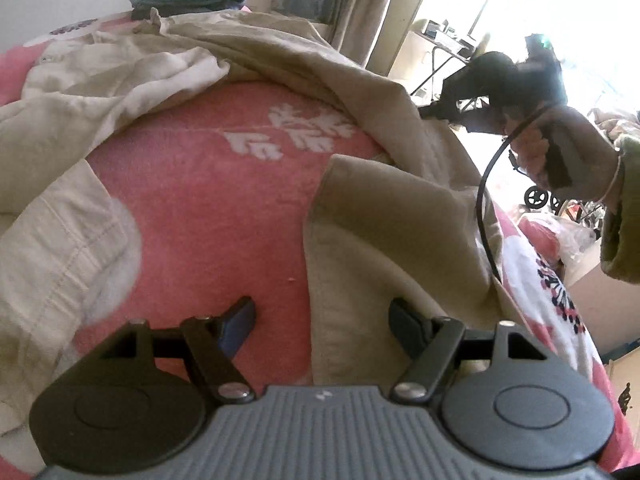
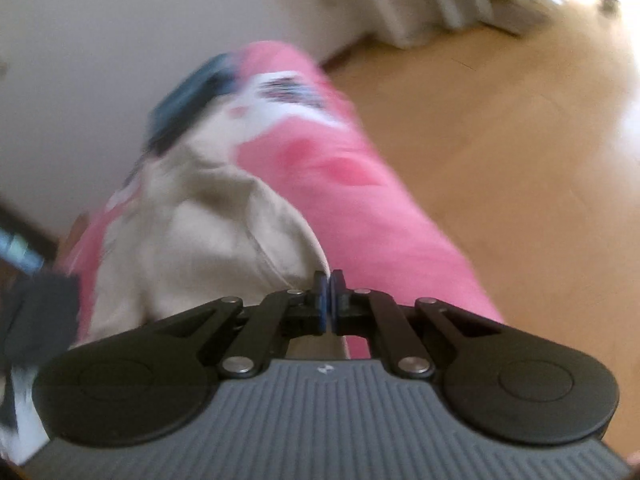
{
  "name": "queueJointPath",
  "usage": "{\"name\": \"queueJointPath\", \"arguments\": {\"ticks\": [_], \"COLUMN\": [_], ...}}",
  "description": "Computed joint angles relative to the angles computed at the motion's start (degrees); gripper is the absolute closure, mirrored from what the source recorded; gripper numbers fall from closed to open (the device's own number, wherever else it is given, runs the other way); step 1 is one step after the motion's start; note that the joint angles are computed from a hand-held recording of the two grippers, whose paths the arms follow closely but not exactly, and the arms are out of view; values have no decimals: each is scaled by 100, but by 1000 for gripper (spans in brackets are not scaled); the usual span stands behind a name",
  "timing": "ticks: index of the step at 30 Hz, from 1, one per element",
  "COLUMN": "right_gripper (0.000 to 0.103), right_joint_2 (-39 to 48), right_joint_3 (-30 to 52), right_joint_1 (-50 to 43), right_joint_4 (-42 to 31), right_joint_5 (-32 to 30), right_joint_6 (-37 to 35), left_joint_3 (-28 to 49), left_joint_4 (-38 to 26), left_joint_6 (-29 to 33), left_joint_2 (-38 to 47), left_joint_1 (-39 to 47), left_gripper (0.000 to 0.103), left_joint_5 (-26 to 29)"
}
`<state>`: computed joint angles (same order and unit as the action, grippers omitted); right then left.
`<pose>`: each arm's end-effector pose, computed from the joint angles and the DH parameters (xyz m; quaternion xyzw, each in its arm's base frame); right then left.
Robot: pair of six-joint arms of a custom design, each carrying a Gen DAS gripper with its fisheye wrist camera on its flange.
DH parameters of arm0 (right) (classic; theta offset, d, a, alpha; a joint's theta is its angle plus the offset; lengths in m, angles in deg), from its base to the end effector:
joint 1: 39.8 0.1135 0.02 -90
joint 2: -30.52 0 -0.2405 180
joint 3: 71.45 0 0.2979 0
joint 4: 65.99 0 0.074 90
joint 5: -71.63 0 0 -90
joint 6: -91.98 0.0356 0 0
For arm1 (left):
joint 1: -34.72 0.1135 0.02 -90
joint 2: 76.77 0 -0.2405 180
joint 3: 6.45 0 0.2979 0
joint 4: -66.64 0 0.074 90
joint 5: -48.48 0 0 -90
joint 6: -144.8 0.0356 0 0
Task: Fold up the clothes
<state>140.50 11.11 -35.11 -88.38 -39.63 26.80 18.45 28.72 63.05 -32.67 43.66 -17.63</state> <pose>0.4333 0.0485 0.1205 0.0989 0.9199 0.2535 0.2824 0.1864 0.0147 0.0934 0.0529 0.9387 -0.1549 0.3034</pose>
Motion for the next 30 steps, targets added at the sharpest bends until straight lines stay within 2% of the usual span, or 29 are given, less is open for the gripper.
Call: {"name": "queueJointPath", "arguments": {"ticks": [3, 4, 5, 7, 11, 14, 15, 18, 20, 24, 26, 30], "right_gripper": [103, 103, 103, 103, 102, 97, 90, 83, 74, 63, 63, 63], "right_joint_2": [189, 207, 203, 141, 220, 435, 363, -262, -696, -1366, -1385, -885], "right_joint_3": [-11, -1, 10, 6, 176, 419, 350, -150, -424, -782, -768, -591], "right_joint_1": [-136, -127, -107, -74, -32, 10, 22, 121, 292, 1121, 1609, 2379], "right_joint_4": [68, 95, 106, 124, 109, -134, -95, 156, 204, 41, -161, -87], "right_joint_5": [8, 59, 127, 233, 420, 571, 653, 808, 728, 768, 905, 1802], "right_joint_6": [137, 91, 26, -84, -476, -713, -700, -960, -1579, -3449, -4156, -4980], "left_joint_3": [-59, -76, -93, -57, -88, -19, 2, -60, -183, -470, -553, -775], "left_joint_4": [15, -21, -65, -157, -242, -335, -372, -620, -763, -976, -1134, -1782], "left_joint_6": [-128, -151, -177, -297, -510, -610, -617, -499, -485, -393, -366, -406], "left_joint_2": [-147, -216, -290, -329, -473, -398, -376, -595, -872, -1510, -1752, -2556], "left_joint_1": [-266, -336, -406, -573, -804, -731, -692, -533, -465, -333, -193, 19], "left_gripper": [31, 38, 52, 69, 93, 95, 95, 96, 96, 96, 96, 96], "left_joint_5": [-254, -293, -329, -354, -435, -204, -120, 151, 244, 383, 572, 999]}}
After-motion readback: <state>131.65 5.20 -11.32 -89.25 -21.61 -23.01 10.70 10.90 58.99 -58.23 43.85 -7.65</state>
